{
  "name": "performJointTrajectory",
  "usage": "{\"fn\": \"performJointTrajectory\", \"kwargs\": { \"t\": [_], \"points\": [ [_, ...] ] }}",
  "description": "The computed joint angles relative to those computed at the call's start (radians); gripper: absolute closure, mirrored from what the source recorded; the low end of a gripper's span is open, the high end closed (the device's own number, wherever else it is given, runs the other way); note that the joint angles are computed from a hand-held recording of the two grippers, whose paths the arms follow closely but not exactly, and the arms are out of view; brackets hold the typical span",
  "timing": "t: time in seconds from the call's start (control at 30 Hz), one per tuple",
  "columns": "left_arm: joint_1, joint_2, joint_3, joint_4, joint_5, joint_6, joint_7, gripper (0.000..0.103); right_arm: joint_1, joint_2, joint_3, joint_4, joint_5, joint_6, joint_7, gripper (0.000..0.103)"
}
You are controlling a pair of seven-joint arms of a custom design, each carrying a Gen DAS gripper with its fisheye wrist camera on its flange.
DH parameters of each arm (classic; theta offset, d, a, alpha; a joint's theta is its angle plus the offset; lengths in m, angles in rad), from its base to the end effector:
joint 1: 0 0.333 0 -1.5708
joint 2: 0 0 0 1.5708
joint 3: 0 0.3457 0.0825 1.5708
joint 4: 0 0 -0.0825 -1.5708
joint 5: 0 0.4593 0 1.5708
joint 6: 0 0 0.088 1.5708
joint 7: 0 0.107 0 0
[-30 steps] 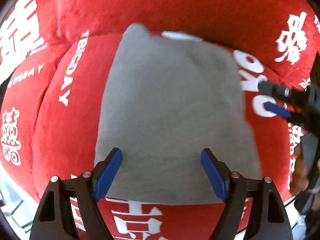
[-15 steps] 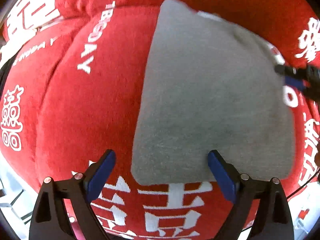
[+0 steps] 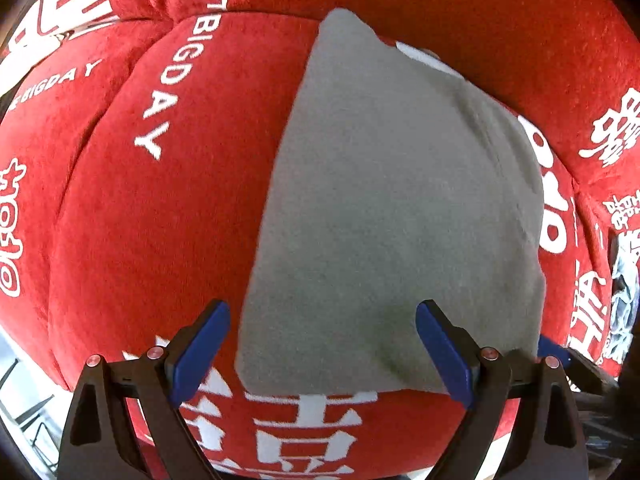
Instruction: Fold small clothes
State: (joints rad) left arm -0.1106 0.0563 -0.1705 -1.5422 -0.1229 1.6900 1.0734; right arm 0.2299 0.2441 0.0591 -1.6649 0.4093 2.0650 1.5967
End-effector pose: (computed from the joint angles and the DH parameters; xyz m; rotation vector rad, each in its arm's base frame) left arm 0.6321 -0.1914 0.6461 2.3847 -1.8987 0.2078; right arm 0.6940 0.2245 0.4866 -2.0485 1.8679 0.3155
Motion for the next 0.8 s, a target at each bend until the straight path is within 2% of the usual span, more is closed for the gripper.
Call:
{"fn": "performJointTrajectory", "kwargs": {
  "t": [0.03,0.07,0.1,0.17,0.2,0.27,0.3,0.4,0.47,0.53,0.6,0.7,0.8],
  "points": [
    [0.005,0.003,0.003,-0.002,-0.017,0.006,0.010,0.009,-0.001,0.012,0.002,0.008,0.010,-0.010,-0.001,0.023],
    [0.011,0.007,0.007,-0.007,-0.038,0.009,0.020,0.009,-0.005,0.023,0.007,0.015,0.034,-0.017,-0.007,0.029],
    [0.016,0.016,0.009,-0.007,-0.053,0.003,0.033,0.009,-0.012,0.033,0.015,0.022,0.075,-0.028,-0.022,0.050],
    [0.025,0.034,0.011,-0.003,-0.051,-0.012,0.070,0.009,0.002,0.034,0.013,0.025,0.055,-0.012,-0.011,0.064],
    [0.030,0.034,0.012,-0.007,-0.055,-0.009,0.098,0.009,0.014,0.028,0.008,0.018,0.020,0.001,0.007,0.067],
    [0.036,0.035,0.011,-0.012,-0.062,-0.010,0.137,0.009,0.033,0.031,-0.002,0.020,-0.054,-0.019,0.057,0.067],
    [0.037,0.036,0.011,-0.010,-0.061,-0.016,0.151,0.008,0.043,0.037,-0.009,0.027,-0.100,-0.057,0.099,0.061],
    [0.036,0.044,0.008,0.010,-0.044,-0.056,0.173,0.008,0.047,0.041,-0.016,0.048,-0.122,-0.137,0.214,0.045],
    [0.032,0.047,0.005,0.030,-0.023,-0.073,0.181,0.009,0.057,0.045,-0.016,0.086,-0.174,-0.189,0.238,0.044],
    [0.027,0.046,0.004,0.048,0.004,-0.070,0.180,0.008,0.081,0.046,-0.014,0.136,-0.274,-0.211,0.217,0.042],
    [0.028,0.047,0.005,0.064,0.009,-0.060,0.186,0.008,0.097,0.053,-0.013,0.175,-0.341,-0.207,0.176,0.032],
    [0.026,0.066,0.005,0.094,0.035,-0.057,0.201,0.008,0.129,0.080,-0.009,0.240,-0.456,-0.165,0.067,0.032],
    [0.020,0.100,0.004,0.133,0.077,-0.052,0.198,0.008,0.147,0.127,-0.006,0.298,-0.497,-0.140,-0.037,0.032]
  ]
}}
